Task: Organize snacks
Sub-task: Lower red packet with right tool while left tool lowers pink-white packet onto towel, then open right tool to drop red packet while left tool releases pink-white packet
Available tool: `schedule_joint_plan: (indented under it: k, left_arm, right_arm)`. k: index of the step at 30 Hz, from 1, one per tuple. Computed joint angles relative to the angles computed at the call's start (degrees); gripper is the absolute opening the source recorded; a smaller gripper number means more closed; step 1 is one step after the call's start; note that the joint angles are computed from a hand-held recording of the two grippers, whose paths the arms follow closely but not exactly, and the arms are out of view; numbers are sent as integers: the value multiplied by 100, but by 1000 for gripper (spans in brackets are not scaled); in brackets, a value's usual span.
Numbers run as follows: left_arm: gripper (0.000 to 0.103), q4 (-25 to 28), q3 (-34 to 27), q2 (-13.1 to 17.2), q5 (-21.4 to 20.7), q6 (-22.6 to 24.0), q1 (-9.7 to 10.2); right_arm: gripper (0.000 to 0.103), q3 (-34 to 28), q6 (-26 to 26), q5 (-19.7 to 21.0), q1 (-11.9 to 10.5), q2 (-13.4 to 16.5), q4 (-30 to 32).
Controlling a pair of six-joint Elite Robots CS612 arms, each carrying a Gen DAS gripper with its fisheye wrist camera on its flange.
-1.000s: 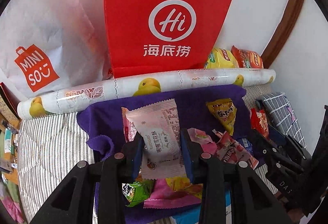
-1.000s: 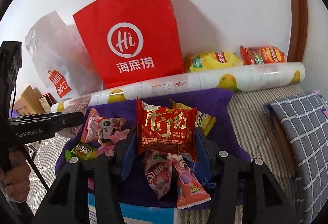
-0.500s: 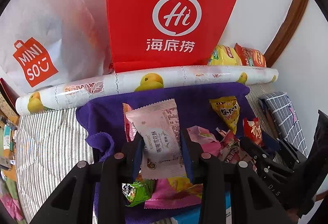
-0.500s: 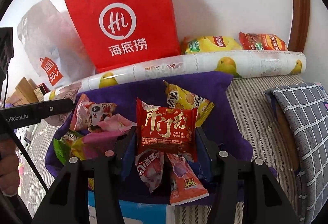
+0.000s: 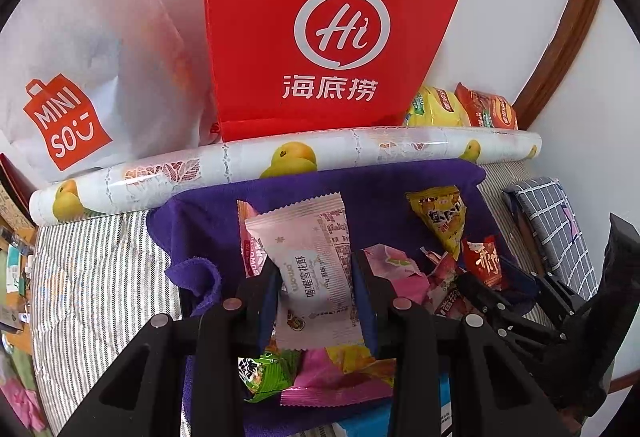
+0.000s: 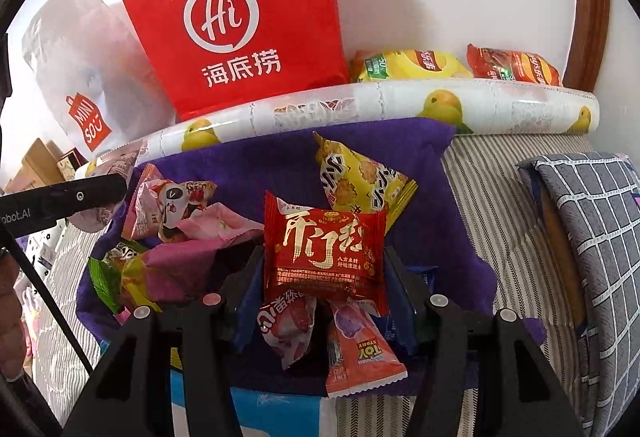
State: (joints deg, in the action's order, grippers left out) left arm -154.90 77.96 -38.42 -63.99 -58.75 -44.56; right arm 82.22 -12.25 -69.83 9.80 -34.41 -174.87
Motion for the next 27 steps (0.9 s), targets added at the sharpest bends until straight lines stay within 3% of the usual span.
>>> schedule_joint_plan:
  k: [21, 27]
  left_arm:
    - [33, 27, -65, 58, -141, 80, 21]
    - [33, 35, -90, 79, -195, 114, 22]
  right_arm:
    - [66, -15, 38, 209, -41, -3, 114]
    - [69, 56, 24, 382, -66, -24, -111]
